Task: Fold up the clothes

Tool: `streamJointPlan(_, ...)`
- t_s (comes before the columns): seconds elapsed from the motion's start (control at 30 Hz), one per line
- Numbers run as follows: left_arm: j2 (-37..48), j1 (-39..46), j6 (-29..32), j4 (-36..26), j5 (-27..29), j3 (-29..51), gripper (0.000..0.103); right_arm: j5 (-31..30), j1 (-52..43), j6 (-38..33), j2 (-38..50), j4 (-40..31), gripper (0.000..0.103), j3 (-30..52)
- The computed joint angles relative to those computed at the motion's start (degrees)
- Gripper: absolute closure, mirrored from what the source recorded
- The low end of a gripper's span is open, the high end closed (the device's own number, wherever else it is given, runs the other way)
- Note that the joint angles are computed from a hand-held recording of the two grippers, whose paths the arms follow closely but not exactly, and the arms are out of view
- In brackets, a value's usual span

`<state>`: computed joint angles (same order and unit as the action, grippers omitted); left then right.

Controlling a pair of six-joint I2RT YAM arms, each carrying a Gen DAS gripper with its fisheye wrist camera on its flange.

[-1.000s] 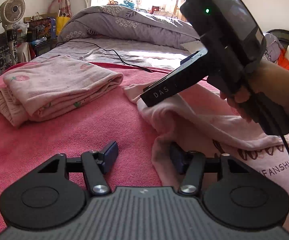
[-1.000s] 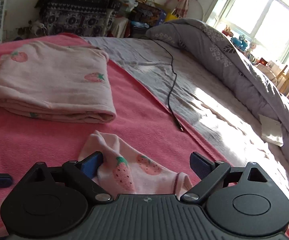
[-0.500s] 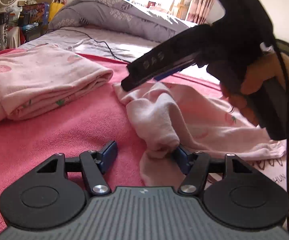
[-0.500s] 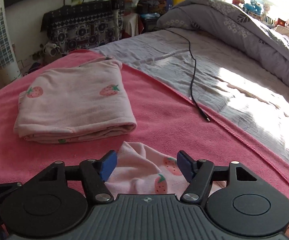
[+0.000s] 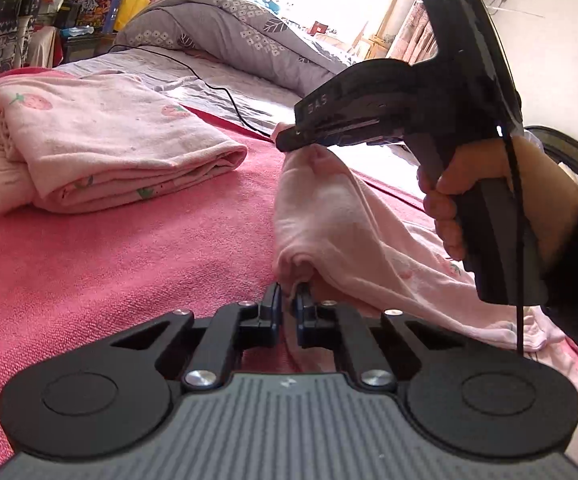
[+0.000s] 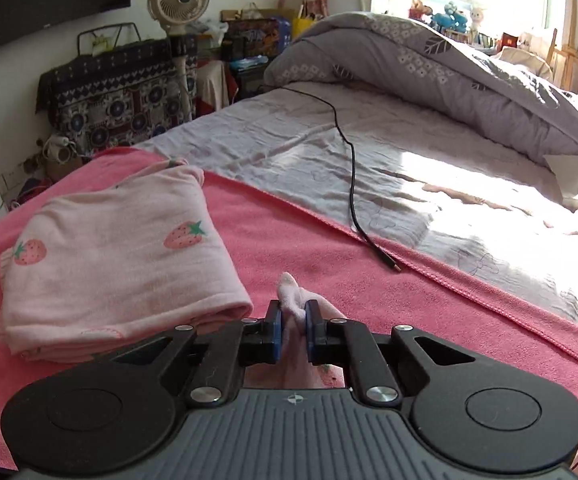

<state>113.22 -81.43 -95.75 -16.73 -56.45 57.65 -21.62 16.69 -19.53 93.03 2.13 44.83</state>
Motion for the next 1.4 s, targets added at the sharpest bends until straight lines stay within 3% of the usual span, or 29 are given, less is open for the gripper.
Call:
streamJointPlan(0.07, -0.5, -0.1, -0.4, 1.1, 0.2, -1.1, 0.096, -0.5, -0.2, 1.7, 2.3, -1.1, 0.091, 3.1)
streamJointPlan(0.2, -0.3, -0.4, -0.9, 0.1, 0.3, -0.9, 0.096, -0.1, 1.7, 2.8, 6.8, 3.8, 0.094, 3.8)
streamJointPlan(0.3, -1.6, 0.4, 0.4, 4.4, 0.8, -3.7, 0.094, 1.4, 3.1, 5.5, 11.9, 4.9, 0.094, 6.1)
streamJointPlan(0.37, -2.2, 0.0, -0.4, 6.5, 0.5, -5.5, 0.091, -1.5, 1.9, 6.9, 12.9, 5.6, 0.091, 6.5)
streamJointPlan(0.47, -2.1, -0.6, -2.0, 5.6, -0.1, -5.5, 0.088, -7.9, -3.0, 7.8, 7.4, 4.4, 0.065, 4.4)
streamJointPlan(0.5, -1.8, -0.9, -2.6, 4.4, -0.3, -4.7, 0.087, -10.2, -5.3, 5.4, 4.2, 2.7, 0.048, 3.1)
streamJointPlan(0.53, -1.7, -1.0, -3.0, 3.6, -0.2, -4.3, 0.085, -12.6, -7.9, 2.7, 1.0, 0.7, 0.038, 2.1)
streamJointPlan(0.67, -1.4, -1.1, -1.6, 3.9, -0.1, -3.7, 0.075, -25.2, -25.9, -16.2, -13.5, -11.1, 0.022, -3.8)
streamJointPlan(0.73, -1.7, -0.7, 1.7, 8.5, -0.5, -5.1, 0.058, -32.1, -38.4, -28.6, -15.8, -20.6, 0.012, -3.9)
streamJointPlan(0.8, -0.9, -0.6, -0.8, 1.9, -1.4, -1.6, 0.05, -36.5, -51.7, -44.6, -12.7, -31.9, 0.01, -1.0)
streamJointPlan(0.87, 2.5, 0.7, -4.2, -11.5, -0.8, 6.7, 0.045, -37.5, -62.5, -57.3, -5.9, -38.5, 0.01, 3.1)
streamJointPlan(0.9, 4.4, 1.3, -5.8, -18.0, -0.5, 11.0, 0.045, -36.6, -64.9, -58.1, -2.9, -38.1, 0.01, 4.6)
streamJointPlan(1.03, 14.1, 4.3, -8.7, -41.8, 3.3, 28.5, 0.043, -34.1, -68.3, -52.2, 10.0, -37.1, 0.011, 12.5)
streamJointPlan(1.1, 16.0, 3.7, -15.9, -49.6, 3.6, 30.6, 0.042, -35.2, -68.0, -50.3, 13.3, -37.2, 0.012, 14.3)
streamJointPlan(1.2, 11.6, 2.4, -20.2, -43.3, 3.9, 22.3, 0.042, -34.6, -66.5, -46.1, 16.0, -35.9, 0.012, 15.8)
streamJointPlan(1.27, 12.2, 2.0, -21.0, -44.8, 3.8, 23.1, 0.042, -32.9, -65.5, -46.1, 18.4, -39.0, 0.024, 18.3)
streamJointPlan(1.33, 13.9, 2.1, -21.0, -47.6, 4.3, 25.6, 0.042, -30.3, -64.3, -46.7, 20.4, -41.7, 0.06, 19.9)
streamJointPlan(1.4, 14.7, 2.2, -20.7, -48.9, 4.5, 27.0, 0.041, -29.7, -63.2, -42.9, 18.7, -38.1, 0.076, 17.8)
